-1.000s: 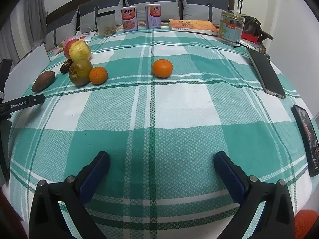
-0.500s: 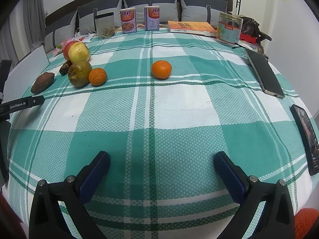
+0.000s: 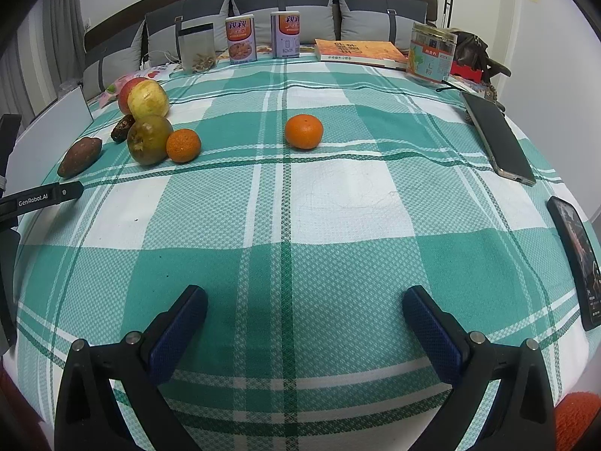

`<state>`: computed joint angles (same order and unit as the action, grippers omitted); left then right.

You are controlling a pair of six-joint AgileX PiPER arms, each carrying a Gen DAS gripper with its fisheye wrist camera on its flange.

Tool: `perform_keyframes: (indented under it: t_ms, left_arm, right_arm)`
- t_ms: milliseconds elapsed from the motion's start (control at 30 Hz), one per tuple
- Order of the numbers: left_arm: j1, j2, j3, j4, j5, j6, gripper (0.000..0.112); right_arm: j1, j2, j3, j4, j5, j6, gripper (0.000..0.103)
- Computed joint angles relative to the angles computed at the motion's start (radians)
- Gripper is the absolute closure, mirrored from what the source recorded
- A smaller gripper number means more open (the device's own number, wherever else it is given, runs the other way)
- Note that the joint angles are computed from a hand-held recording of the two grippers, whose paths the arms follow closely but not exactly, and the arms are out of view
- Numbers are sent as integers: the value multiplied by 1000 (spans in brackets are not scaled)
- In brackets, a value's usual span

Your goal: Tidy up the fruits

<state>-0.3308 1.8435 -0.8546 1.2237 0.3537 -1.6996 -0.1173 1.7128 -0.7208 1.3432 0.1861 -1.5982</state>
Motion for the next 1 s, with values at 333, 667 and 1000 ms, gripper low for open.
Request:
perform_keyframes:
  t_ms: [333, 667, 1000]
  left_arm:
    - [1, 1, 0, 4, -1, -3, 10]
    - [1, 1, 0, 2, -1, -1, 10]
    - [-2, -1, 0, -2, 1, 1, 10]
  right_arm:
    - [0, 0, 2, 20, -1, -19, 0]
    - [1, 2, 2, 35, -3, -33, 0]
    - [2, 1, 2, 33, -3, -31, 0]
